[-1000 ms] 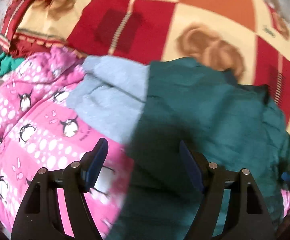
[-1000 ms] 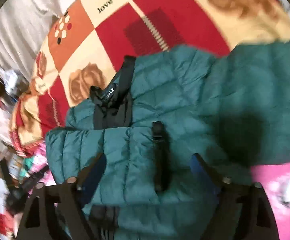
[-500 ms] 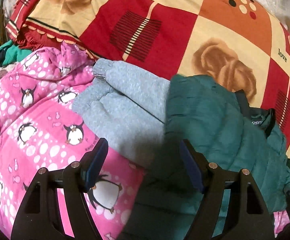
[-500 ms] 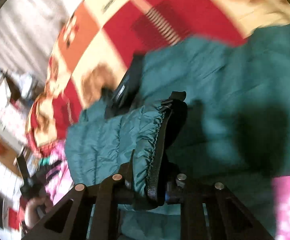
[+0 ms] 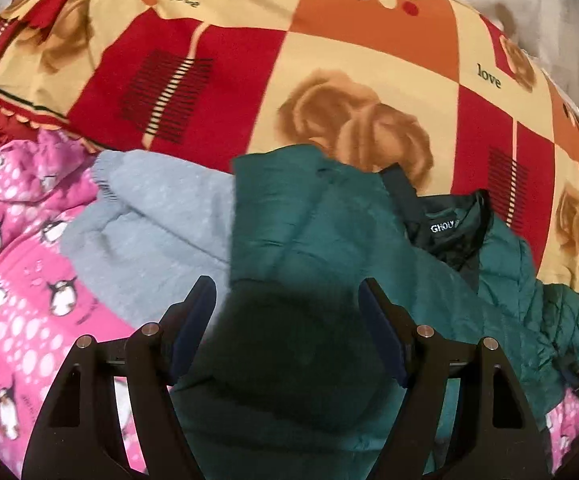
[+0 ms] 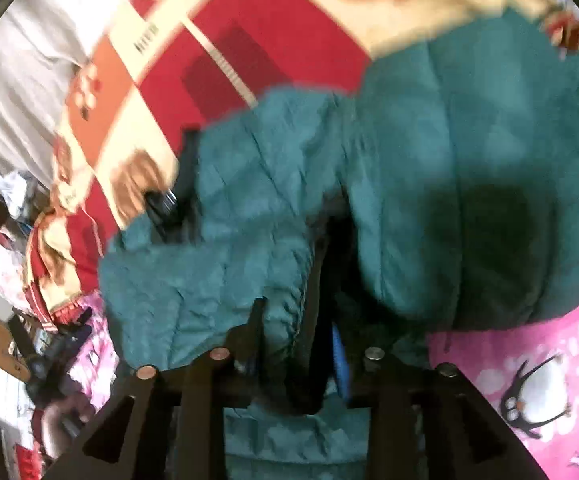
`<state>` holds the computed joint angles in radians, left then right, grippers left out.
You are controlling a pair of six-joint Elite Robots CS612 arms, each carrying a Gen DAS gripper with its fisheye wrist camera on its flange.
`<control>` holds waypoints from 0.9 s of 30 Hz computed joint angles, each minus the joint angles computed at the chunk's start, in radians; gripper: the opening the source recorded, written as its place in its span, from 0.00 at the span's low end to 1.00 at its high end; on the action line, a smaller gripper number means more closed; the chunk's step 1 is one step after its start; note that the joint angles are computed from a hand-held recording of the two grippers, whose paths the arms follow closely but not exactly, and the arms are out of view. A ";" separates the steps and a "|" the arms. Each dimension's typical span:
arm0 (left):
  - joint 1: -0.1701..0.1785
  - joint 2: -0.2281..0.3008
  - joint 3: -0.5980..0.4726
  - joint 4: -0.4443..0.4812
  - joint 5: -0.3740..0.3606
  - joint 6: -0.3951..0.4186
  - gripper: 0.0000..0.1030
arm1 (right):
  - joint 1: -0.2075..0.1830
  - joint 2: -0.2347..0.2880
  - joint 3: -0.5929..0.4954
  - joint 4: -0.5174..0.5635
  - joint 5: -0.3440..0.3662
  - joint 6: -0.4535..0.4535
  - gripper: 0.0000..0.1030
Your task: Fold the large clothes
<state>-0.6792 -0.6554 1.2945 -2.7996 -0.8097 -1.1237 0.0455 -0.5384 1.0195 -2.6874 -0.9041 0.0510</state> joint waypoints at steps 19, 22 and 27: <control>0.037 0.058 -0.066 0.024 -0.187 0.053 0.73 | 0.100 0.063 -0.128 0.253 -0.320 -0.251 0.46; 0.028 0.052 -0.054 0.020 -0.162 0.053 0.73 | 0.095 0.063 -0.121 0.246 -0.292 -0.257 0.52; 0.025 0.052 -0.049 0.019 -0.154 0.047 0.74 | 0.094 0.044 -0.085 0.219 -0.280 -0.281 0.57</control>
